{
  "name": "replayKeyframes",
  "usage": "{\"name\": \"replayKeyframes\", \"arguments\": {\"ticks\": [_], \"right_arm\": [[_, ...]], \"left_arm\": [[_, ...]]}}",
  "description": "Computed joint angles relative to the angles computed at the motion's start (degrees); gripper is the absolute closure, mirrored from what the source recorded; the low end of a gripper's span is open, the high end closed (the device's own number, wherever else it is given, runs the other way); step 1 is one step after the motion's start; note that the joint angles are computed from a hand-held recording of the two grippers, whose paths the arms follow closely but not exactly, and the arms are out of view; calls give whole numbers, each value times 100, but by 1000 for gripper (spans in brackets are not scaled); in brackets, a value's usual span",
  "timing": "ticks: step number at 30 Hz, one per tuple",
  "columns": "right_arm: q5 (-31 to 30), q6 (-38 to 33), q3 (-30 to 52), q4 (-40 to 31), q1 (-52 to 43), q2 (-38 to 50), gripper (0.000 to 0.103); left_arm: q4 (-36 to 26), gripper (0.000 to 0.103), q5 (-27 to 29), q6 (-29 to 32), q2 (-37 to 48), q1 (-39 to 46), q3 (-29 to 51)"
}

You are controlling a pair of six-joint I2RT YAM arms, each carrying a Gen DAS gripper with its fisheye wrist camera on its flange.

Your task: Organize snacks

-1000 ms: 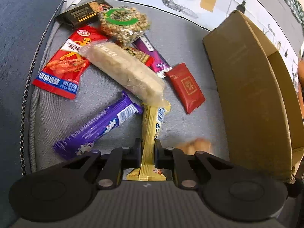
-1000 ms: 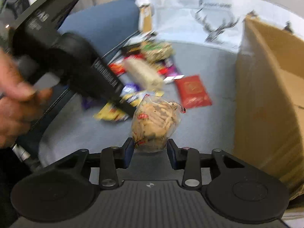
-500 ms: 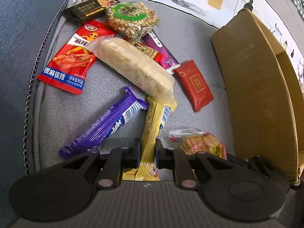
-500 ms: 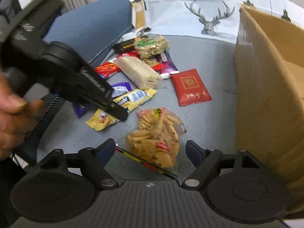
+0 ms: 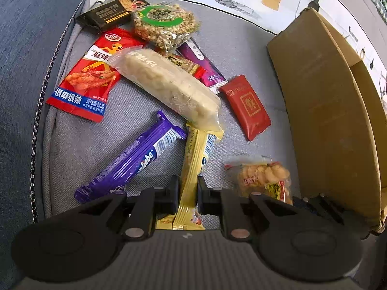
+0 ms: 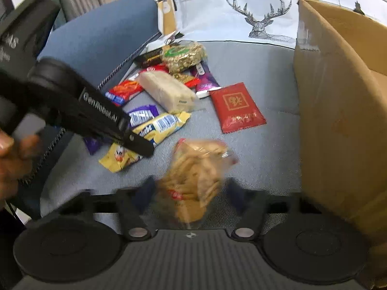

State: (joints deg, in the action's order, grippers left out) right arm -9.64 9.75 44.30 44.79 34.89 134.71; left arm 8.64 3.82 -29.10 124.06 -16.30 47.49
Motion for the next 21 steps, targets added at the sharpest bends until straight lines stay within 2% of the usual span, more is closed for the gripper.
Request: {"name": "replayKeyframes", "arguments": {"ticks": [3, 8, 14, 18, 19, 20, 21], "right_arm": [[108, -107, -118, 182, 28, -45, 52], [146, -50, -551, 577, -24, -403, 60], [281, -138, -1302, 1254, -44, -1070, 62], [255, -195, -1515, 1420, -181, -1216, 62], [237, -226, -1559, 1422, -230, -1272, 62], [211, -246, -1609, 1430, -279, -1355, 62], [166, -277, -1669, 1433, -347, -1462, 62]], "left_arm": [[122, 91, 103, 64, -70, -47, -62], [801, 91, 258, 19, -406, -144, -468], [1511, 91, 196, -140, -747, -224, -918], [2033, 92, 154, -282, -1086, -182, -1297], [2191, 93, 113, -311, -1188, -193, -1411], [2320, 103, 83, -337, -1282, -200, -1513], [2487, 103, 72, -381, -1332, -198, -1603]]}}
